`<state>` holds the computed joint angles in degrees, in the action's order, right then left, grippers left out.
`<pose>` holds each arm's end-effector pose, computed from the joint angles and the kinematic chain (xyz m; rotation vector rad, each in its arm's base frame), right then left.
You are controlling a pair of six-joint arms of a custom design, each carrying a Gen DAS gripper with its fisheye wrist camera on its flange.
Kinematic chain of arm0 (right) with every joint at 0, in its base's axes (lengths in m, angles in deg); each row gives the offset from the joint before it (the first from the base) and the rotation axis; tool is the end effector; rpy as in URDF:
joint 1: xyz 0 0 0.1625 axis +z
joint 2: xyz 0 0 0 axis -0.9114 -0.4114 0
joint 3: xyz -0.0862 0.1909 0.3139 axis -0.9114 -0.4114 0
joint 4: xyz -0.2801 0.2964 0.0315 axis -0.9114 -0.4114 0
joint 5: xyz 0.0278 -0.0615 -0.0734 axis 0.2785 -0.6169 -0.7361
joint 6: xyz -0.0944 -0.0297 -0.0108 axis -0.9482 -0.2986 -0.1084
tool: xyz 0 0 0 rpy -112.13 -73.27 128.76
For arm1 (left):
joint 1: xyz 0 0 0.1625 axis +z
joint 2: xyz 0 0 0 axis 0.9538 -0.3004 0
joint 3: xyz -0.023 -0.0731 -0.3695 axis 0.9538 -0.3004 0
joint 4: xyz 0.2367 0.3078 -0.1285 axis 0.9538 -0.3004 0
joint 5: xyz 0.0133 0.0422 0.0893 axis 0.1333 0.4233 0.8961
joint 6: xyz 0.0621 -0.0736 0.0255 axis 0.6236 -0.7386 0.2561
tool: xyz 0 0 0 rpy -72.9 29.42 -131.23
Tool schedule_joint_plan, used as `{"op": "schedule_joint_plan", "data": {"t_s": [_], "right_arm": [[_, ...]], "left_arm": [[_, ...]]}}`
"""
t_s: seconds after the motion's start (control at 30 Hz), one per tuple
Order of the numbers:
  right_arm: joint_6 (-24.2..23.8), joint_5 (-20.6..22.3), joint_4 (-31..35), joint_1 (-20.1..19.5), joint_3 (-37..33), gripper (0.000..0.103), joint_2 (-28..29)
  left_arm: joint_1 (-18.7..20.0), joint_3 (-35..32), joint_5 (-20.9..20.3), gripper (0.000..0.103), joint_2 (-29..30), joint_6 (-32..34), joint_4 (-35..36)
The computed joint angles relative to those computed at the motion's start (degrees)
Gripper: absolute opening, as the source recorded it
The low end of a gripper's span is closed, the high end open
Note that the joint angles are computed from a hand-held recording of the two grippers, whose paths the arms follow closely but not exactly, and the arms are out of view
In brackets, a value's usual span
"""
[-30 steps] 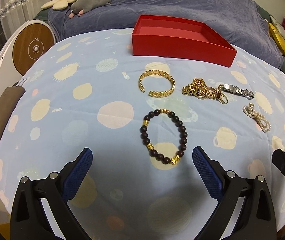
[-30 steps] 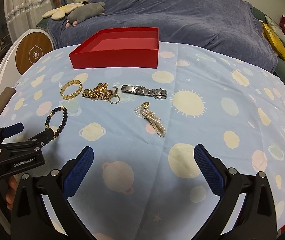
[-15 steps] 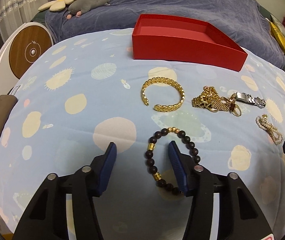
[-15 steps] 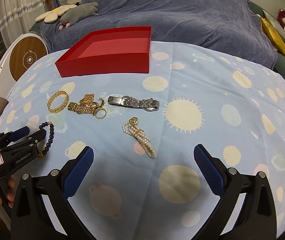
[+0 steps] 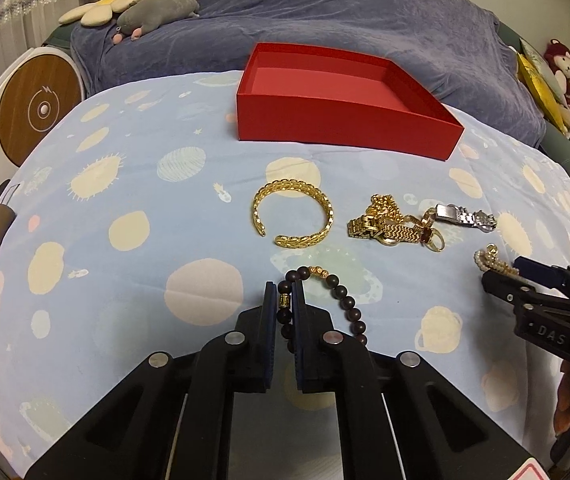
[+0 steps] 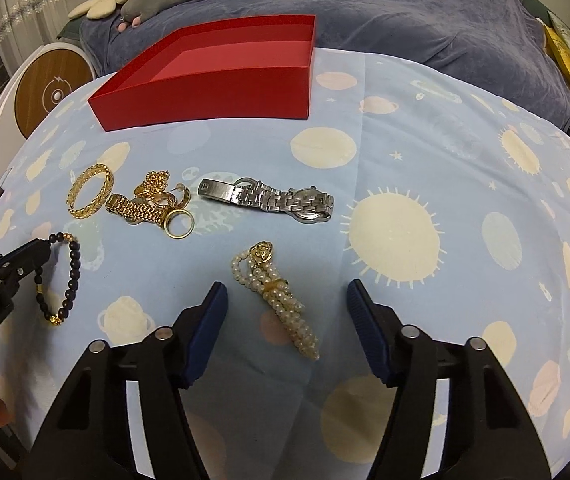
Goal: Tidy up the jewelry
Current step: 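Grasp the black bead bracelet with the left tool while the right tool grasps the pearl bracelet, then lower both bracelets into the red box and open both tools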
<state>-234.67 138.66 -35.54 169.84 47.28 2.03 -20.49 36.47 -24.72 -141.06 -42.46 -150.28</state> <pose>0.1554 -0.4165 0.0978 -0.2520 -2.1297 0.8579 -0.1653 -0.5095 0.1123 1.0149 2.4467 -0.4234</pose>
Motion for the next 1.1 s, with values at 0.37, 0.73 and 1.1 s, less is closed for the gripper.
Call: {"op": "schedule_joint_plan", "data": {"t_s": [0.37, 0.73, 1.1], "right_arm": [[-3.32, -2.62, -2.39, 1.75, 1.12, 0.013, -1.51], [-8.52, -6.0, -1.83, 5.3, -2.75, 0.013, -5.51], [-18.9, -10.36, 4.3, -1.49, -26.0, 0.013, -0.03]], "left_arm": [[-0.95, 0.11, -4.94, 0.005, -3.54, -0.21, 1.38], [-3.68, -6.78, -7.97, 0.005, -2.38, 1.84, 1.9], [-3.37, -34.37, -5.19, 0.005, 19.65, 8.54, -1.25]]}}
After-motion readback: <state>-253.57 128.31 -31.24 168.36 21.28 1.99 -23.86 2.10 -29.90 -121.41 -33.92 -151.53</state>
